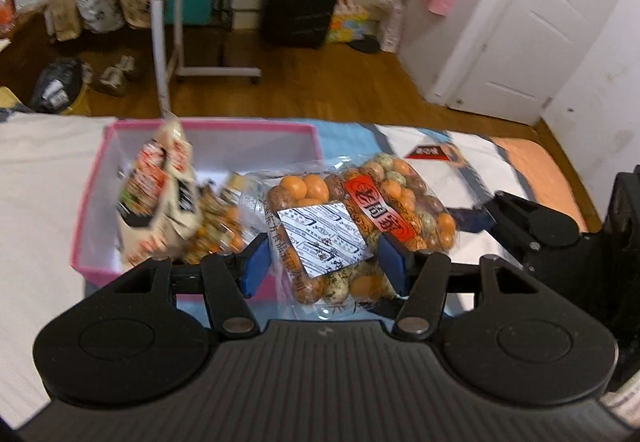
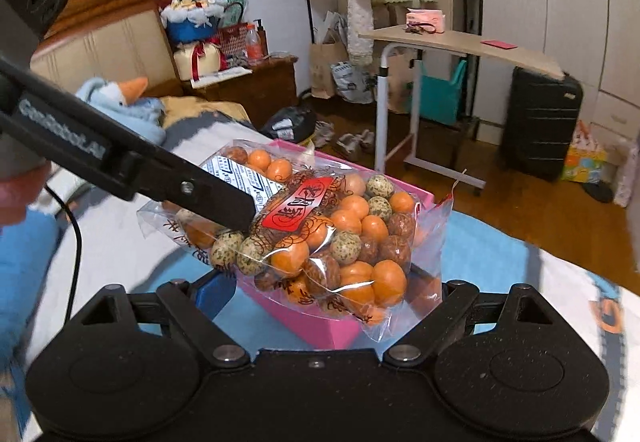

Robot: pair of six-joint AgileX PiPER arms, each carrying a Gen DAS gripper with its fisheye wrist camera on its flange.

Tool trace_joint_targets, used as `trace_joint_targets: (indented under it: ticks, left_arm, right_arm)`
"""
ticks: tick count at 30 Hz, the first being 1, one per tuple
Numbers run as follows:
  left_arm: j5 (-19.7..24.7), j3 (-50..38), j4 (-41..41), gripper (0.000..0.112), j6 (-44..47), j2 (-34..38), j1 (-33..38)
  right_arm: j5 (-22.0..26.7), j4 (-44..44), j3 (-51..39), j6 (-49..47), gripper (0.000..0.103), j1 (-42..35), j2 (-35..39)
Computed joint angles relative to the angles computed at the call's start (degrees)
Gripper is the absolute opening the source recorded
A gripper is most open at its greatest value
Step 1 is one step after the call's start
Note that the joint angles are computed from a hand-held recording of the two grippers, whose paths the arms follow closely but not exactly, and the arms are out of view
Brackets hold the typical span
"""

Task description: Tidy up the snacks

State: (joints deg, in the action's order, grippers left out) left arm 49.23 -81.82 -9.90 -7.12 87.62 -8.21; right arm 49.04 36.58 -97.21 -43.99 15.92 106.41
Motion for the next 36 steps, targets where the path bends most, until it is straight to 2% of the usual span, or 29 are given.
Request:
trace_joint_targets:
  ticks: [2, 9, 11, 13, 15, 17, 21, 26, 29, 36]
  left_arm:
    - [-2.3, 0.0, -0.7, 0.060, 1.7, 2.1, 1.8]
    - [-6.2, 0.0, 0.4, 0.063, 0.0, 8.4, 5.3]
    - [-7.3, 0.0, 3.5, 0.064, -1.0, 9.7, 4.6]
    - [-7.0, -1.1, 8.5, 0.071, -4.6, 11.4, 3.3]
    - [-6.5, -1.5, 13.5, 0.071, -9.2, 12.1, 1.9]
    - [-7.9, 0.1, 13.6, 0.072, -9.1, 11.0, 1.6]
    - [-7.3, 1.8, 14.2, 0.073, -11.2, 7.8, 0.7]
    - [-7.4, 5.6, 17.5, 0.074, -15.2, 1.0, -1.6]
    - [-5.7, 6.9, 20.3, 0.075, -17.6, -2.8, -4.1]
    - [2.2, 6.7, 23.2, 0.076, -21.0, -8.6, -10.6]
  right_arm:
    - [0.8, 0.6, -4.2, 1.7, 0.091, 0.5, 4.1]
    - [2.7, -1.9, -15.2, 7.3, 0.090, 3.5, 15.2]
    - [4.6, -3.3, -19.2, 9.0, 0.090, 3.9, 18.3]
    - [7.8, -5.9, -24.2, 12.8, 0.090, 4.4, 21.4]
    - [8.2, -6.7, -25.0, 14.3, 0.090, 4.4, 21.9]
    - [7.1, -5.4, -22.0, 12.3, 0.091, 4.0, 20.2]
    - [2.3, -3.4, -12.7, 9.8, 0.094, 3.0, 13.9]
    - [-1.5, -3.3, -4.5, 8.1, 0.096, 1.1, 5.7]
    - [-0.6, -4.4, -1.1, 9.0, 0.096, -0.3, 0.7]
    - [-0.9, -9.6, 7.5, 11.0, 0.096, -1.9, -11.6]
